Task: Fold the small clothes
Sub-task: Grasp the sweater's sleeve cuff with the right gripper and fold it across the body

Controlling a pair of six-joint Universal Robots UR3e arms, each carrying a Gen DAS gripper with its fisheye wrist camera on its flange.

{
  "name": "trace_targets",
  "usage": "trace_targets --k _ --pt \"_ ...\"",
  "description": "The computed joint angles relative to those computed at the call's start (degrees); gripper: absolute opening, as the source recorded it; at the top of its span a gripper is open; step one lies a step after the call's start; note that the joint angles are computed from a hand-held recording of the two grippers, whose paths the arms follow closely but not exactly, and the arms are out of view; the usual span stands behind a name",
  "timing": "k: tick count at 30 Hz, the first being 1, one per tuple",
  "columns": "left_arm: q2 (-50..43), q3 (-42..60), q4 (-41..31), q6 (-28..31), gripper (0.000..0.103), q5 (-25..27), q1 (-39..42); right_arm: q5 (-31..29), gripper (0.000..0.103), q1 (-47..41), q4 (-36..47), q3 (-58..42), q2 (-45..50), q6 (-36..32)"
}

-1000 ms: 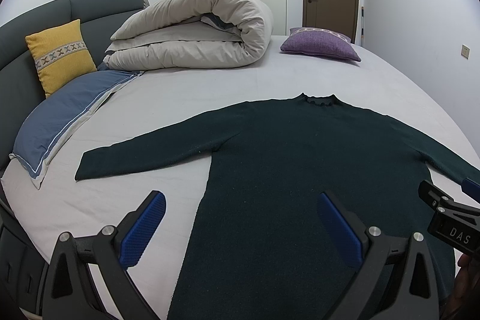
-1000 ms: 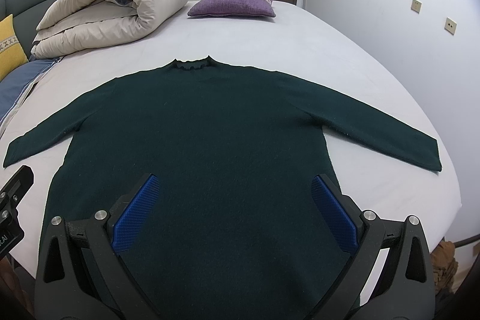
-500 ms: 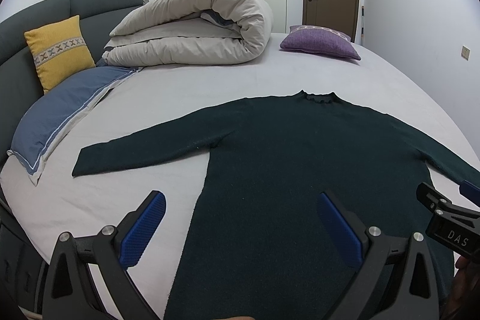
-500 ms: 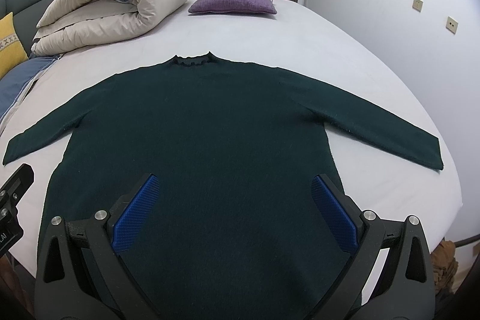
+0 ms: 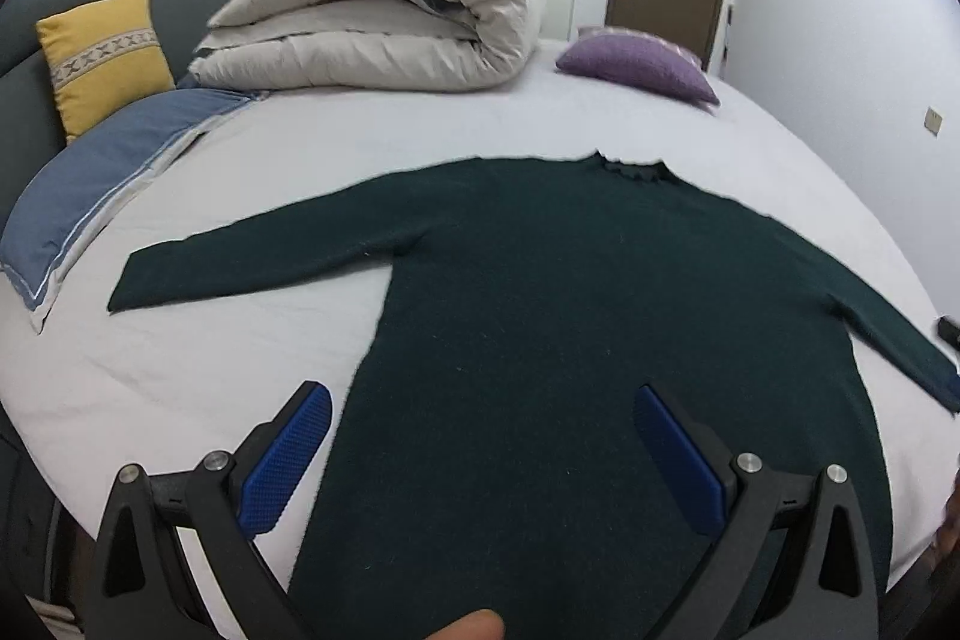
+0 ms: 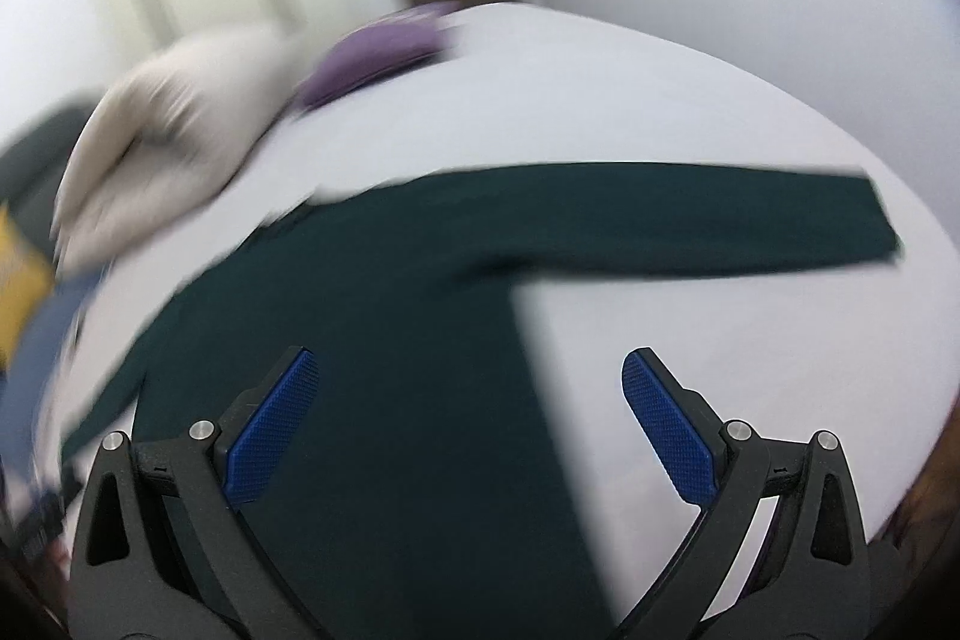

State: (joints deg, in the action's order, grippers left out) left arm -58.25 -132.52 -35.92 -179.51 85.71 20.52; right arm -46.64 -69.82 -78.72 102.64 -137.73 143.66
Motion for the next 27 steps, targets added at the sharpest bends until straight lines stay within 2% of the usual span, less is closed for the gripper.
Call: trace_targets --k 2,4,5,9,12,15,18,19,21,22,26,27 --pt "-4.2 2.7 -1.9 1.0 0.103 -1.2 -0.9 2.3 0.1 -10.3 1.9 -1.6 6.4 -0.5" --pt "-7.1 3.9 -1.4 -0.1 0.103 -1.8 -1.7 3.7 0.095 -15.3 0.1 -3.5 15.8 2.7" --pt "-8.7 4.5 -0.2 -1.4 0.103 -0.3 -3.1 4.0 0.089 -16.9 -2.0 -4.6 21.1 5.2" --pt "-15.7 4.8 10.0 -3.6 0.103 5.0 -8.4 4.2 0.077 -17.8 -7.2 -8.7 34.9 11.5" --pt "-21.4 10.2 6.5 -5.3 0.103 9.6 -12.5 6.9 0.073 -17.2 -8.0 -10.8 41.0 12.9" --pt "-22.0 11.5 5.5 -8.2 0.103 8.7 -11.8 9.3 0.069 -14.9 -11.1 -12.1 45.2 14.8" --pt "-23.8 12.6 6.8 -8.3 0.103 10.0 -12.6 9.4 0.062 -11.4 -18.0 -13.3 49.5 20.2" --pt "-24.3 13.0 6.9 -8.0 0.103 9.9 -12.7 9.6 0.06 -10.9 -19.5 -13.2 50.4 21.0" --pt "-24.3 12.5 7.6 -7.1 0.103 7.3 -11.2 8.6 0.047 -8.9 -21.8 -16.3 53.2 23.9" --pt "-24.2 12.1 7.9 -6.7 0.103 5.8 -10.1 7.7 0.045 -7.9 -23.1 -17.2 54.2 24.8" --pt "-24.7 11.2 9.0 -5.4 0.103 0.5 -7.1 4.4 0.023 -3.5 -24.2 -24.3 58.4 26.6" --pt "-24.8 10.9 9.3 -5.0 0.101 -1.2 -6.2 4.3 0.02 -2.8 -24.8 -25.1 58.9 26.4"
